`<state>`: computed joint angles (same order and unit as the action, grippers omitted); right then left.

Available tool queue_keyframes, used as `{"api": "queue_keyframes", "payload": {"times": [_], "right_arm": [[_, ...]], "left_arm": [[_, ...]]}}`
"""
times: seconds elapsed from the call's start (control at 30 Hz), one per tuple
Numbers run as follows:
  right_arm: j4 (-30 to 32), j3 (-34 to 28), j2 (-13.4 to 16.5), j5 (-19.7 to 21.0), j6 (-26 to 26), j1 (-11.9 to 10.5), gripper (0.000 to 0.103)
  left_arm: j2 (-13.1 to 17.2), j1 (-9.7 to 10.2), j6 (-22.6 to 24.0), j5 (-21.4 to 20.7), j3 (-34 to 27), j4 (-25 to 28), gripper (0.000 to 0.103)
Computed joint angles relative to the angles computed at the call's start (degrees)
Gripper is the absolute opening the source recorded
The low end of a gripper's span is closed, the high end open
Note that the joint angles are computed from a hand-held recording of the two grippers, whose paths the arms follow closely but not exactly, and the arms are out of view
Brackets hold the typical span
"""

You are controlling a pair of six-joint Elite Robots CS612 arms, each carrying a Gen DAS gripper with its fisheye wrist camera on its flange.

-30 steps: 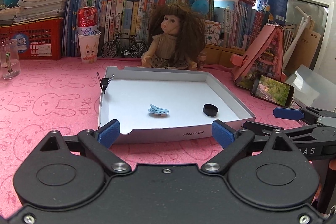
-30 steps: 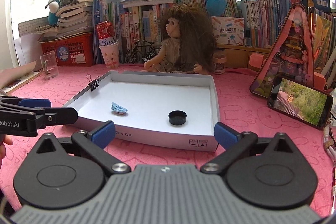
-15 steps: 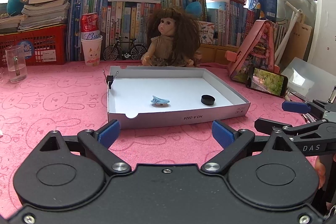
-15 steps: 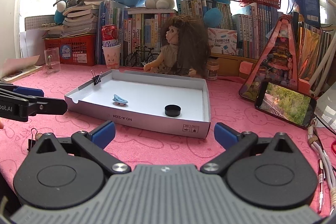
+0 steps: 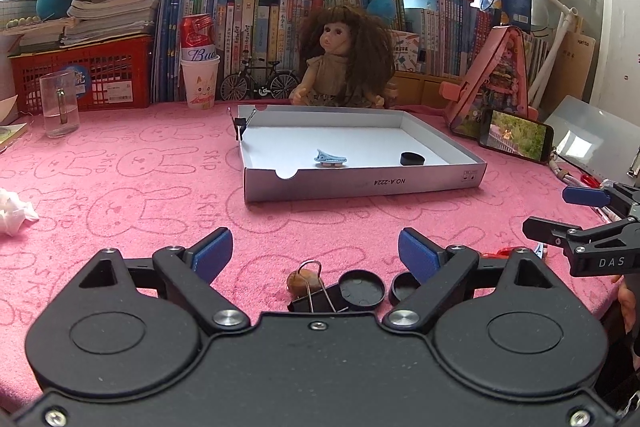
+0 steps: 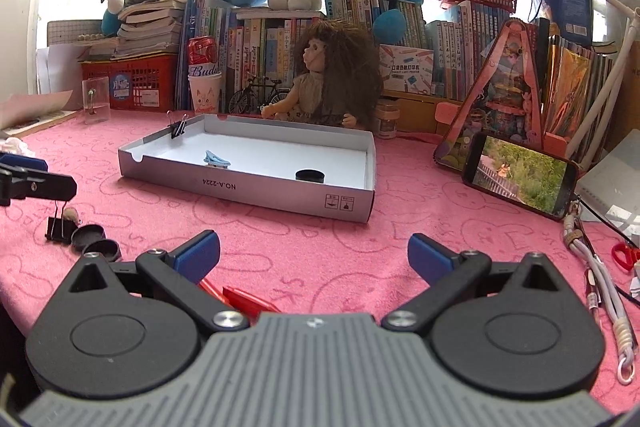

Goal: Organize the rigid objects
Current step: 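Move both tools back down to the remaining items on the cloth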

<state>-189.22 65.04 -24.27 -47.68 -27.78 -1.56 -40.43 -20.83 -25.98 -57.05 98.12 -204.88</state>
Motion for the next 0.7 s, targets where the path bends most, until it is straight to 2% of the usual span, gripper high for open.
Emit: {"api": "queue_keyframes", "payload": {"times": [0.1,0.2,0.27,0.33,0.47,0.6,0.7], "right_arm": [[1.77,1.06,-0.48,1.18,-2.25,-0.50,0.099],[3.28,1.93,-0.89,1.75,-3.79,-0.77,0.094],[4.17,2.41,-1.11,2.24,-4.43,-0.92,0.090],[4.54,2.74,-1.22,2.66,-4.69,-0.99,0.085],[6.16,2.96,-1.43,3.36,-6.16,-1.02,0.080],[8.27,3.13,-1.71,3.11,-7.95,-1.06,0.075],[8.68,3.00,-1.60,2.64,-7.38,-1.13,0.069]], "left_arm": [[-0.27,-0.26,-0.02,0.31,1.11,-0.44,0.083],[-0.55,-0.39,-0.63,0.50,1.84,0.32,0.072],[-0.85,-0.27,-1.73,-0.36,2.25,1.14,0.057],[-1.12,-0.07,-2.96,-1.66,2.58,1.96,0.049],[-1.21,0.09,-3.35,-3.10,2.88,2.39,0.043],[-1.05,-0.18,-2.80,-2.09,2.75,3.10,0.041],[-1.07,-0.11,-3.83,-1.89,2.59,4.47,0.041]]}}
